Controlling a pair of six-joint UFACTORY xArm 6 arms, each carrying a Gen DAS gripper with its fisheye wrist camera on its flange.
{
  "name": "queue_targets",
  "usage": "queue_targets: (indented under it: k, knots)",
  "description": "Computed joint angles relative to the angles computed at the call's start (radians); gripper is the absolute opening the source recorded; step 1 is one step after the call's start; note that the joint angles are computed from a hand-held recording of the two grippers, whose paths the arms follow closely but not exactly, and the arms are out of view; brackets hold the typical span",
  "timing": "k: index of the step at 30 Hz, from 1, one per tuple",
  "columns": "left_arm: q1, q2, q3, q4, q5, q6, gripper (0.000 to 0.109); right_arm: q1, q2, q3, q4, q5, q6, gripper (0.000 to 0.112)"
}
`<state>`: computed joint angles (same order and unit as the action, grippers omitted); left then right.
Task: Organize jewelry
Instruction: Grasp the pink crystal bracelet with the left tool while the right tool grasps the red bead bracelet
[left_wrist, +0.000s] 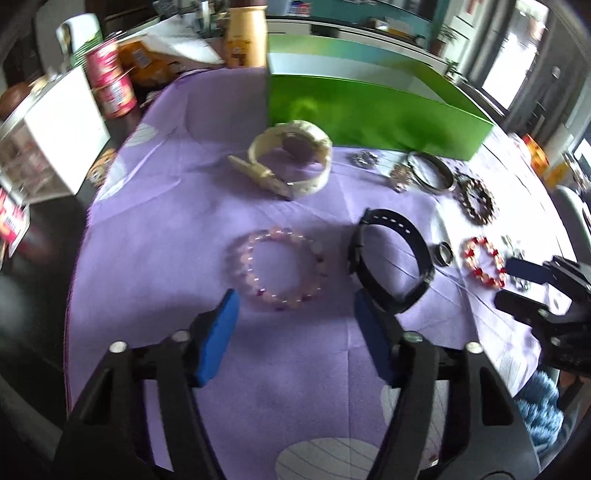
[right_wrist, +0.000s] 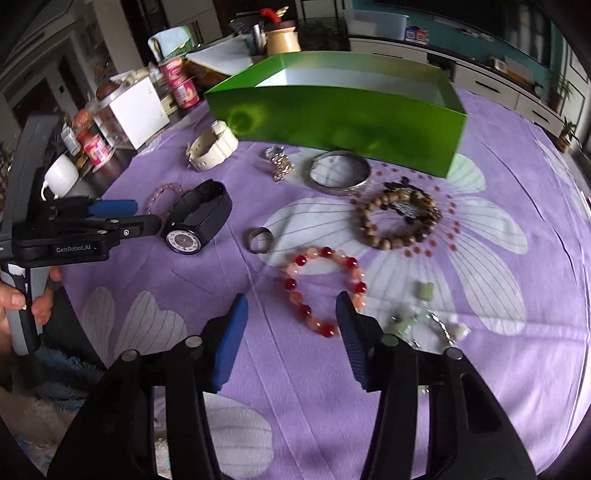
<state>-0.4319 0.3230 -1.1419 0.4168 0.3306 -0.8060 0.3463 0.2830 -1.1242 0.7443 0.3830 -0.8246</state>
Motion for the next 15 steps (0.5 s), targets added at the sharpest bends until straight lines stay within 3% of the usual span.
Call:
queue_targets:
  k: [8,12,15]
  knots:
    - [-0.003,0.038,-0.023,-0.133,-0.060,0.268,0.049,0.026,0.039,-0.014,-0.103,-0.077,0.010,0.034]
    - [0.004,0.051,-0.057,-0.018,-0.027,0.221,0.043,0.017,0.048,-0.031,-0.103,-0.063,0.007,0.025]
    - [0.014,0.038,-0.045,-0.055,-0.055,0.266,0.043,0.004,0.052,-0.043,-0.081,-0.038,-0.015,0.022]
